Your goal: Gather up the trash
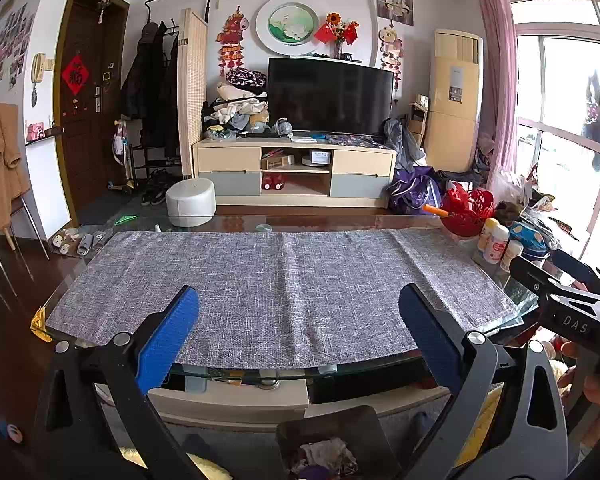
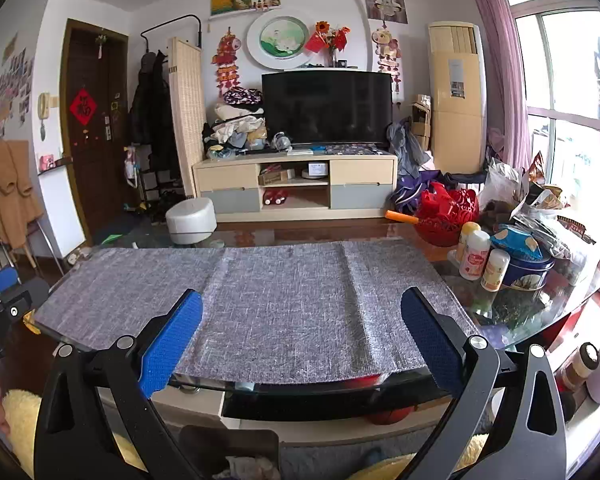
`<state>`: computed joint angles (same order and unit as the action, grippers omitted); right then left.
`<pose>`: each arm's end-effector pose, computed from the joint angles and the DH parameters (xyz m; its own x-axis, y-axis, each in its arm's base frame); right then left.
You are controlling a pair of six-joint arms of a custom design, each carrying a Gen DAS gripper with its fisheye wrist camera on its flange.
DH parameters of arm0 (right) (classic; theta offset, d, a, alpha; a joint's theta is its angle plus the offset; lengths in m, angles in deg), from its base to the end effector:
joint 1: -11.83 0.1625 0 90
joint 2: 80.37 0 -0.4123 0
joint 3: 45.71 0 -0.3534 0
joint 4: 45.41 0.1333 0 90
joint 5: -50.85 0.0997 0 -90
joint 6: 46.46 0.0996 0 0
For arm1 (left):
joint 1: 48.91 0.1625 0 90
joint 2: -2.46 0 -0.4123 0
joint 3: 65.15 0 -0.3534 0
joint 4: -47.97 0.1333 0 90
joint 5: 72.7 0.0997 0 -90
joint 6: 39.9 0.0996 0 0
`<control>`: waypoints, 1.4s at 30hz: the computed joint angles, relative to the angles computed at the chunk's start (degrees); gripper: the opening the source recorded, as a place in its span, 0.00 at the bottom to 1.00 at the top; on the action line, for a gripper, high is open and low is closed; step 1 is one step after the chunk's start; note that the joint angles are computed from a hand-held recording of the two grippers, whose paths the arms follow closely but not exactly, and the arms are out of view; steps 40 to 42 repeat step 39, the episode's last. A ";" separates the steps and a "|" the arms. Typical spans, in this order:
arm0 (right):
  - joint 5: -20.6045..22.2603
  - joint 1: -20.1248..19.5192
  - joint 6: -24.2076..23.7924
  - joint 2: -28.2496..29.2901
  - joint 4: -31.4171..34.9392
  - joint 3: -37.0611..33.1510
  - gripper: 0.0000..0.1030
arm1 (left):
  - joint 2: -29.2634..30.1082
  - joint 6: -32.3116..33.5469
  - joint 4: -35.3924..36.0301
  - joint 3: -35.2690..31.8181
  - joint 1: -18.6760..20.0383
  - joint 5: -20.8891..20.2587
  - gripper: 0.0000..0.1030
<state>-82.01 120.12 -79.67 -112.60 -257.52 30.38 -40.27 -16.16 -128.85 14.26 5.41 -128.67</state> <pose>0.2805 -0.6397 0.2203 -0.7222 0.2307 0.6521 -0.5491 0.3821 -0.7433 -0.2626 -0.6899 0.2548 -0.6951 0.3326 -0.6374 0.7141 0.4224 -0.5583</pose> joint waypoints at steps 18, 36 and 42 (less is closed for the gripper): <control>-0.68 0.31 0.77 0.48 0.26 -0.01 0.97 | -0.90 -2.34 0.65 0.47 0.42 -2.58 0.92; -0.91 0.21 1.87 0.37 1.03 0.18 0.97 | -0.68 -1.24 -0.78 0.39 0.72 -1.40 0.92; -0.86 0.19 1.79 0.34 1.04 0.21 0.97 | -0.53 -0.70 -1.17 0.33 0.63 -0.70 0.92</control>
